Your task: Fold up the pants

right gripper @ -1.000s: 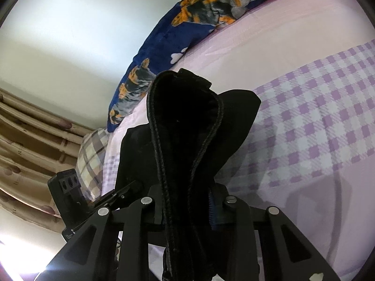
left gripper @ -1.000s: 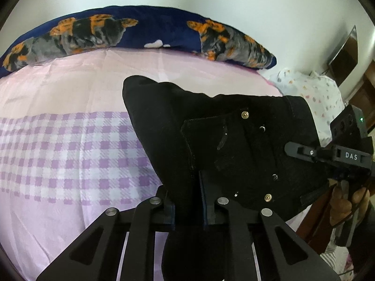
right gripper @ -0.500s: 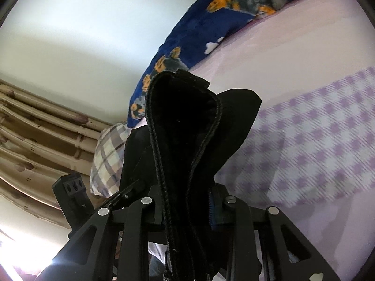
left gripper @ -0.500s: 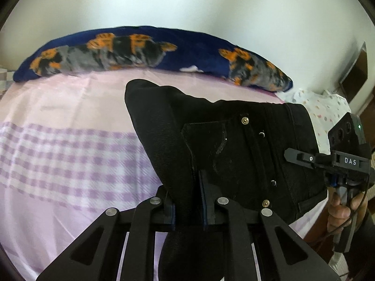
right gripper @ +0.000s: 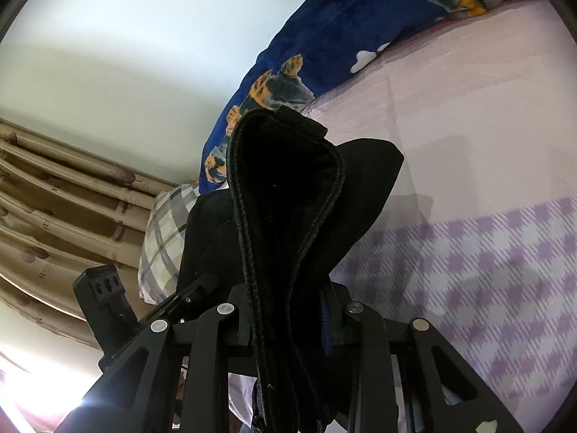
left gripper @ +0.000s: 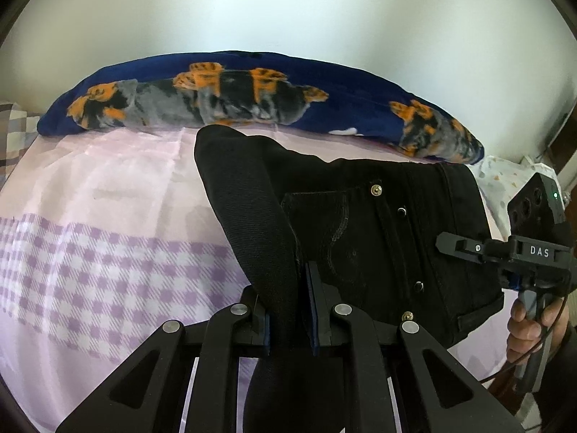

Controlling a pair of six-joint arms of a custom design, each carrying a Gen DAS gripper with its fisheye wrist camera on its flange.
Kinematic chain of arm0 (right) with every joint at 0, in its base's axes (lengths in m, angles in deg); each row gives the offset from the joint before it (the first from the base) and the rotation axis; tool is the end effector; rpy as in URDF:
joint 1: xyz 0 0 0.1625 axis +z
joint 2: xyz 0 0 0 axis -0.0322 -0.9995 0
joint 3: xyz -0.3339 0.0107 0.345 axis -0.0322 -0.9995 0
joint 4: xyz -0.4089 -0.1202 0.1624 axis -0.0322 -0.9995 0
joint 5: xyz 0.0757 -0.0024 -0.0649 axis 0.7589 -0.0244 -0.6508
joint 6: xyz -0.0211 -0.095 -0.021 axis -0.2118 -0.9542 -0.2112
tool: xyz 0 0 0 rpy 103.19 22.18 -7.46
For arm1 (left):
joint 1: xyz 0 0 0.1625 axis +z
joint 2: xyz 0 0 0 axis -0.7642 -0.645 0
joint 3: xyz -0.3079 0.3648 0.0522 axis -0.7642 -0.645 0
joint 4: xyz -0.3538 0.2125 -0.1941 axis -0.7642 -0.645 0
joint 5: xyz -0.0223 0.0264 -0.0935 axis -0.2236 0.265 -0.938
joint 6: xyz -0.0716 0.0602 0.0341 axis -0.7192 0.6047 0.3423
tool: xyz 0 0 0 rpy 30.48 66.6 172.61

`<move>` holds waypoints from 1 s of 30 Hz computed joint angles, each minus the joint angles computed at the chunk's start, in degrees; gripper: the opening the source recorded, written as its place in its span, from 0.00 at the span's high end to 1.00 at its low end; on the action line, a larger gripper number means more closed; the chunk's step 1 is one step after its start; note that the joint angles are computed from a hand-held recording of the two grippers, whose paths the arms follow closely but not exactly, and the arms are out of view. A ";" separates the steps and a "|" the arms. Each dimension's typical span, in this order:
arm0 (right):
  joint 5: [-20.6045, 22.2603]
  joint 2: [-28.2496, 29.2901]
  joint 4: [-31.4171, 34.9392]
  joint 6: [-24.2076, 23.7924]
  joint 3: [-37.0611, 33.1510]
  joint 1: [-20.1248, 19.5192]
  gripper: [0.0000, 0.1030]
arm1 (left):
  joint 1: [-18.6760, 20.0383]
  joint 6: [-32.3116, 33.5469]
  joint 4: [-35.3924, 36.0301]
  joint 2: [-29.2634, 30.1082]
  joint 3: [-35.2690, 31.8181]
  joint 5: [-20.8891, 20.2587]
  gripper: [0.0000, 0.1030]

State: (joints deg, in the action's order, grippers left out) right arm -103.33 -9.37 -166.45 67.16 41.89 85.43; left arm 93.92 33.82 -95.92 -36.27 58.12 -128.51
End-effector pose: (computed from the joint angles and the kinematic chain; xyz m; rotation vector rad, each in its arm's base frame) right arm 0.0489 -0.8024 0.3681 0.0736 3.0801 0.1397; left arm -0.3988 -0.6652 0.0956 0.0848 2.5511 -0.7466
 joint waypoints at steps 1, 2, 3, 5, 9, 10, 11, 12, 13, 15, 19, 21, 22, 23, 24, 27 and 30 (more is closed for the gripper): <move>-0.19 0.57 0.21 -0.14 -0.53 0.10 0.76 | 0.34 0.20 -0.13 0.05 -0.17 0.04 0.85; -0.41 1.18 0.37 -0.16 -1.08 0.20 0.76 | 0.72 0.39 -0.32 0.13 -0.34 0.06 0.85; -0.58 1.82 0.57 -0.15 -1.69 0.29 0.76 | 1.05 0.49 -0.30 0.25 -0.67 0.09 0.85; -0.98 2.78 1.00 -0.44 -2.70 0.47 0.76 | 1.62 0.82 -0.24 0.42 -1.20 0.21 0.85; -1.69 4.30 1.40 -0.40 -4.04 0.73 0.76 | 2.55 1.79 0.74 0.77 -2.50 0.19 0.85; -1.79 4.58 1.46 -0.29 -4.26 0.74 0.76 | 2.82 2.09 0.91 0.84 -2.82 0.06 0.85; -1.83 4.84 1.53 -0.10 -4.52 0.74 0.76 | 3.06 2.34 1.03 0.90 -3.10 -0.06 0.85; -1.83 5.12 1.54 0.06 -4.77 0.73 0.76 | 3.30 2.55 1.14 0.99 -3.41 -0.18 0.85; -1.87 5.21 1.46 0.06 -4.82 0.71 0.76 | 3.47 2.83 1.18 1.09 -3.74 -0.21 0.85; -1.93 5.54 1.24 0.30 -5.05 0.68 0.76 | 3.81 3.52 1.66 1.41 -4.59 -0.11 0.85; -2.37 6.40 0.87 0.51 -5.83 0.67 0.76 | 4.73 4.68 2.76 2.29 -6.82 -0.33 0.85; -3.39 7.31 0.81 0.12 -6.76 0.82 0.76 | 5.34 5.28 3.27 2.93 -8.21 -0.40 0.85; -3.80 7.62 0.62 -0.10 -7.00 0.84 0.76 | 5.53 5.46 3.33 3.10 -8.53 -0.39 0.85; -4.08 7.79 0.40 -0.21 -7.08 0.87 0.76 | 5.78 5.61 3.56 3.34 -8.94 -0.32 0.85; -4.53 7.98 0.01 -0.27 -7.05 0.83 0.76 | 6.11 5.77 4.07 3.70 -9.39 0.00 0.85; -7.43 7.97 -1.65 -1.09 -5.90 0.83 0.77 | 6.74 5.76 5.49 4.10 -9.53 0.76 0.84; -10.60 7.58 -3.74 -2.23 -4.19 0.64 0.75 | 7.64 4.44 6.76 4.22 -8.97 0.92 0.75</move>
State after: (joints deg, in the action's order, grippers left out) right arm -113.92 -1.79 -170.19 64.94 37.70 86.07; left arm 101.56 38.26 -89.17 -32.05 49.15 -127.58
